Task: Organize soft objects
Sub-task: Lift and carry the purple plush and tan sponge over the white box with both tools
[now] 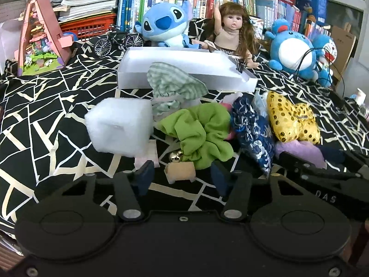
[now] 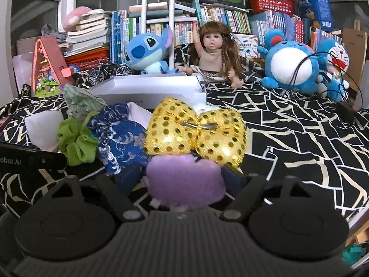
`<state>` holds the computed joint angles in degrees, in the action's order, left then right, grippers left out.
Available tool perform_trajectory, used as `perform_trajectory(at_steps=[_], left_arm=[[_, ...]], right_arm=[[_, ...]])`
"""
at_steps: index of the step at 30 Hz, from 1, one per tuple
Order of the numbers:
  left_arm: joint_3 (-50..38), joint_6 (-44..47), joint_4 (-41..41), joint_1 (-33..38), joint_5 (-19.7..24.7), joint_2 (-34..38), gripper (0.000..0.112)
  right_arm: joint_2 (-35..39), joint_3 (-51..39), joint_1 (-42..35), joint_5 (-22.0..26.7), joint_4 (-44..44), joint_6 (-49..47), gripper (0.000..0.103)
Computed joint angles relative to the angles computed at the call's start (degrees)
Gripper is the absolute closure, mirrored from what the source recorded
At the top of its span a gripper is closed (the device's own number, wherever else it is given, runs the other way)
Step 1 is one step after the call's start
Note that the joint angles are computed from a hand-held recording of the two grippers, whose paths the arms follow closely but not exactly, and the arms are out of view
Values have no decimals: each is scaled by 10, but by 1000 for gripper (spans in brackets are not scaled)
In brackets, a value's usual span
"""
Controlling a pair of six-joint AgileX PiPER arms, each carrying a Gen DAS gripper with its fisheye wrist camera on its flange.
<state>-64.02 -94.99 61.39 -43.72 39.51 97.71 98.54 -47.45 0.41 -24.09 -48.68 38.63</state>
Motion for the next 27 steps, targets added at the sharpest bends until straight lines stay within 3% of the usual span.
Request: perform_trajectory(at_steps=[5,8,12,20,27], left_arm=[[-14,14,-10,-3,12,19,64],[-22,34,-27,1,17,29,67],[-29,28,-21,-5,34,36,85],[-17,29,-14,-9,22,19,86],[-9,25,-12,-14,16,2,86]], right_arm=[[4,-7,-2,11,-31,29,20],[8,-18,-3,19,-76,74,27],[3,-18,-8,10,-112,101,34],[-25,-13,-39,-68,-280,218,34],[-38,-12,-31,-73,-316,222,34]])
